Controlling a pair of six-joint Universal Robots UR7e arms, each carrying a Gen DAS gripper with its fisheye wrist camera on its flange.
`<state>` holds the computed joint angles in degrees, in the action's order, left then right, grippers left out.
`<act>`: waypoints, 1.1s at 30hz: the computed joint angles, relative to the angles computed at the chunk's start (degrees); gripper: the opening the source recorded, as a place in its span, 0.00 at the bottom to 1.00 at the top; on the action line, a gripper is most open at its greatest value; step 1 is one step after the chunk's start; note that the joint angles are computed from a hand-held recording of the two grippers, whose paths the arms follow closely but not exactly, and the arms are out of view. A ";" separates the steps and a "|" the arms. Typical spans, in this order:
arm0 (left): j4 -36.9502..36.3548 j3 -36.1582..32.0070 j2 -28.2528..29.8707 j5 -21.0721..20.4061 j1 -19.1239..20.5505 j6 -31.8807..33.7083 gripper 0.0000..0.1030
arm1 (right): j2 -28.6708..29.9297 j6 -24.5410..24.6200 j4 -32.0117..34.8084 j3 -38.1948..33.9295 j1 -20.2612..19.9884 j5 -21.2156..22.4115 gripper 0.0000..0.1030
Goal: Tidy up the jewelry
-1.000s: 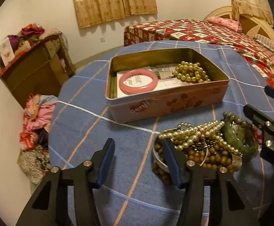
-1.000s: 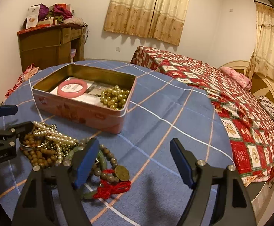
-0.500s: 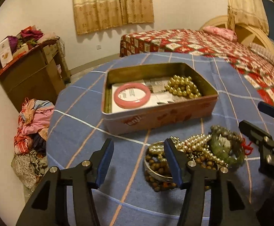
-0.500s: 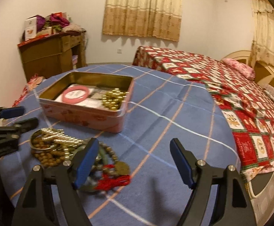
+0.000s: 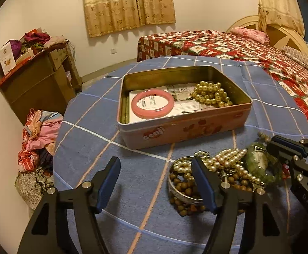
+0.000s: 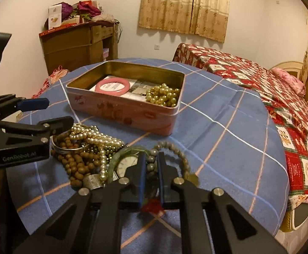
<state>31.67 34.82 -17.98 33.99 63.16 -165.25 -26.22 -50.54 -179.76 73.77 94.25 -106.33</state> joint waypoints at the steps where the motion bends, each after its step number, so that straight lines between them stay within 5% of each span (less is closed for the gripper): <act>1: -0.11 0.17 -0.06 0.31 -0.09 0.27 0.68 | -0.04 0.28 -0.28 -0.08 -0.05 0.05 0.10; 10: 2.82 -3.91 2.94 3.80 -0.47 3.93 0.68 | 0.18 2.58 -0.56 -2.09 -0.64 -0.16 0.10; 19: 12.73 -12.78 6.70 11.14 1.35 -2.31 0.60 | 0.90 2.39 -0.21 -2.70 -0.70 -0.14 0.10; 20: 11.94 -12.09 6.39 10.80 1.21 -1.79 0.51 | 0.87 2.45 -0.11 -2.70 -0.71 -0.08 0.10; 21: 11.43 -11.88 6.39 9.64 1.02 -1.12 0.26 | 0.85 2.47 -0.11 -2.68 -0.71 -0.06 0.10; 23: 12.74 -13.24 7.04 8.76 1.00 -0.99 0.14 | 0.86 2.39 -0.56 -2.54 -0.75 0.06 0.10; 33: 7.78 -5.61 2.38 9.92 1.17 -1.63 0.12 | 0.75 2.35 -1.10 -2.53 -0.82 0.45 0.10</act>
